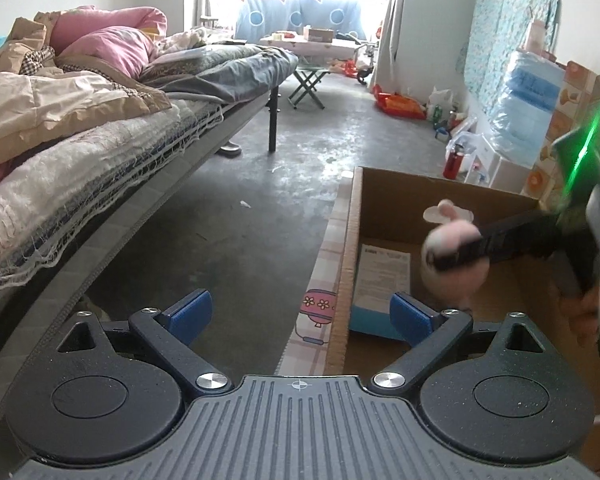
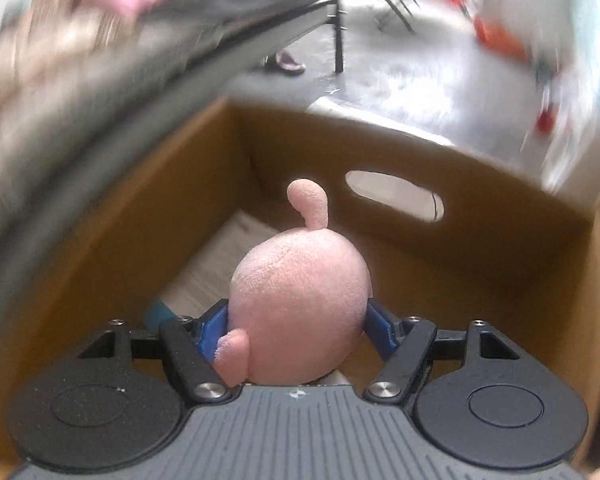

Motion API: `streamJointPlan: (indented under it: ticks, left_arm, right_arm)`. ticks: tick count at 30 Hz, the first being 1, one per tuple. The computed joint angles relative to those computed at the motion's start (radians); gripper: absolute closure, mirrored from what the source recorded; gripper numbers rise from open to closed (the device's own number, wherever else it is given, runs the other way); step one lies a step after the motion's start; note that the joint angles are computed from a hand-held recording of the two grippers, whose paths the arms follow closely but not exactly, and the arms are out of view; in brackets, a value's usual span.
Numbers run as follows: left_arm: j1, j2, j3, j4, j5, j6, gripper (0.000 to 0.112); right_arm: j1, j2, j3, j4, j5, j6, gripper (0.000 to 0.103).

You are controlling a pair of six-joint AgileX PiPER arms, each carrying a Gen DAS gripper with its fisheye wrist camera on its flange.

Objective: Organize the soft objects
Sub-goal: 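Lower the pink plush into the cardboard box and open the right tool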

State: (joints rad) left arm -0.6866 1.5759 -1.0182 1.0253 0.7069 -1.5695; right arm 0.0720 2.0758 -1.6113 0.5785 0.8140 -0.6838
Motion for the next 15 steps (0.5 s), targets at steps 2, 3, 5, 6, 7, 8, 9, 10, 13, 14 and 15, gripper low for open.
streamJointPlan:
  ticks: [2,3,5,6,7,8,9,10,13,14,15]
  left_arm:
    - [0.008,-0.003,0.004,0.001,-0.010,0.005,0.016]
    - [0.008,-0.001,0.002,0.000,-0.009,0.006,0.016]
    - [0.007,-0.001,0.000,-0.003,-0.010,0.004,0.016]
    - [0.008,-0.002,0.001,-0.006,-0.012,0.005,0.016]
    - [0.009,-0.002,0.001,-0.008,-0.015,0.005,0.016]
    - [0.008,-0.002,0.001,-0.009,-0.016,0.005,0.016]
    - [0.008,-0.001,0.001,-0.008,-0.013,0.005,0.016]
    - [0.007,0.000,0.000,-0.008,-0.013,0.005,0.016]
    - [0.009,0.001,-0.001,-0.009,-0.012,0.010,0.016]
    - [0.013,0.002,-0.001,-0.010,-0.014,0.011,0.016]
    - [0.014,0.001,-0.001,-0.010,-0.016,0.012,0.016]
  right_arm:
    - [-0.079,0.060,-0.083,0.163,0.144,0.021,0.029]
    - [-0.102,0.093,-0.127,0.194,0.200,0.054,0.027]
    - [-0.118,0.132,-0.168,0.205,0.247,0.110,0.024]
    - [-0.113,0.143,-0.183,0.167,0.239,0.139,0.024]
    - [-0.099,0.130,-0.166,0.116,0.199,0.158,0.023]
    - [-0.085,0.113,-0.141,0.067,0.152,0.165,0.021]
    - [-0.073,0.099,-0.124,0.023,0.116,0.173,0.019]
    - [-0.067,0.088,-0.117,-0.019,0.093,0.187,0.017]
    - [-0.052,0.045,-0.055,-0.097,0.014,0.205,0.016]
    - [-0.047,0.033,-0.041,-0.122,-0.003,0.211,0.016]
    - [-0.045,0.028,-0.028,-0.132,-0.017,0.210,0.016]
